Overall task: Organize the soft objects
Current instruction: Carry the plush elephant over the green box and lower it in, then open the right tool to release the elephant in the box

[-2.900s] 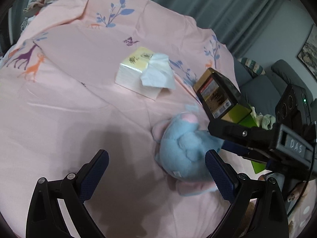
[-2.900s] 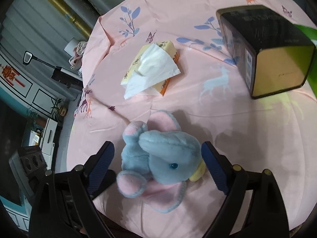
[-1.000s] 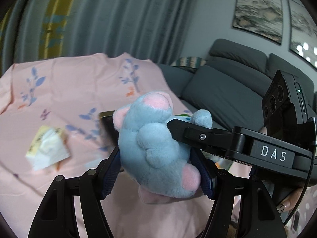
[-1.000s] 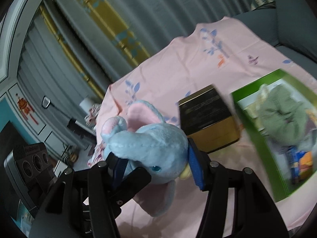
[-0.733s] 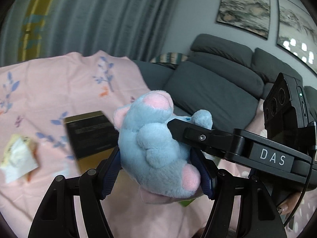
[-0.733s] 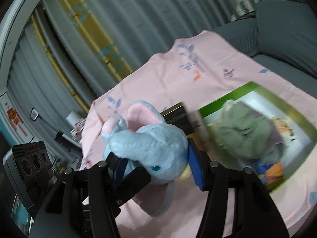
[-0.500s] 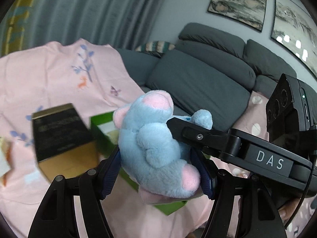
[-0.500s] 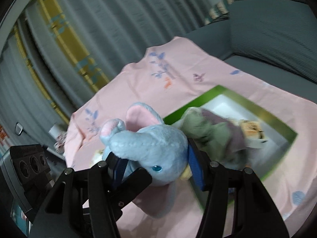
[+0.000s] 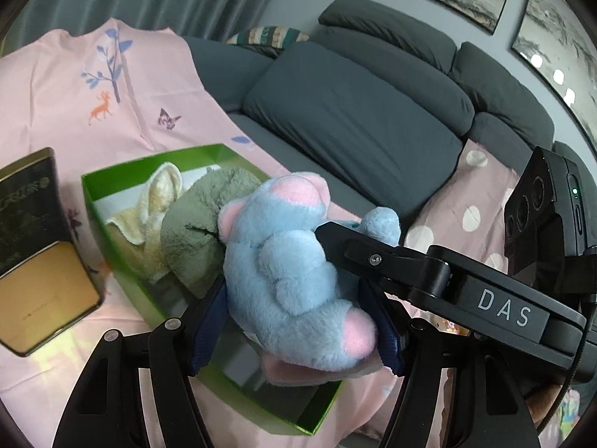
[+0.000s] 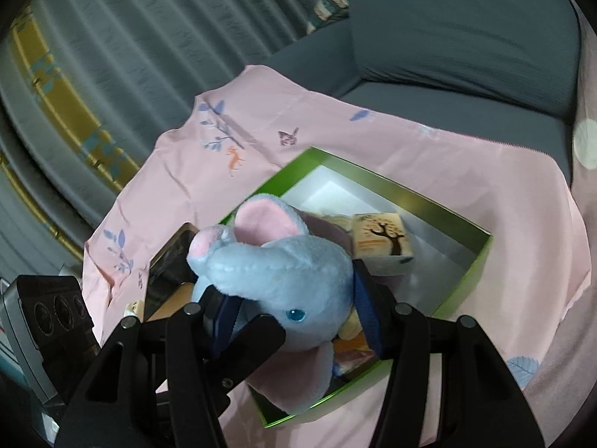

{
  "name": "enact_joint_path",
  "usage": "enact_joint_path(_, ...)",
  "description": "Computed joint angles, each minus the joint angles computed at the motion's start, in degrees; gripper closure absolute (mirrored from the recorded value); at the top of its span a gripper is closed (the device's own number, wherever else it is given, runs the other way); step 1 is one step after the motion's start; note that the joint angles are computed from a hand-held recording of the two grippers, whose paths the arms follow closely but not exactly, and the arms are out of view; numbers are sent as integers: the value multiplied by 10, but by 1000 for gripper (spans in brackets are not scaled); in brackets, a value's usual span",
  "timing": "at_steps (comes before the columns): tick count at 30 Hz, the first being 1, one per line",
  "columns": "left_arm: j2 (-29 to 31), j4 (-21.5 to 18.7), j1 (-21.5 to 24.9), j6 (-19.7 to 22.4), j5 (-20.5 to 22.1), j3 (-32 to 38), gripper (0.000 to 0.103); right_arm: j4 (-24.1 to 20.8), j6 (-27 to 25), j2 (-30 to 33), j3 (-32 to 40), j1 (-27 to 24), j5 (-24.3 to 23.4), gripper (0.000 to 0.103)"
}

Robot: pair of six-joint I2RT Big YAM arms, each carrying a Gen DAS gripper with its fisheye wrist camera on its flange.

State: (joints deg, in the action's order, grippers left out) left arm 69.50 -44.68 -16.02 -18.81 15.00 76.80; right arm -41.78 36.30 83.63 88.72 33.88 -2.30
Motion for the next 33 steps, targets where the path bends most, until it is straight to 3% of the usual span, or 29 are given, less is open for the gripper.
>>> enact_joint_path(17,34,-48,-4,-19,-9,24,33,-37,14,30,25,-12,-14,47)
enact_joint_path(29,39,-56,-15,-18,-38,30,30,-39,23,36,26,-17,-21,42)
enact_joint_path(33,33,-58,-25,-12,-71,30,25,-39,17,34,26,-15,-17,39)
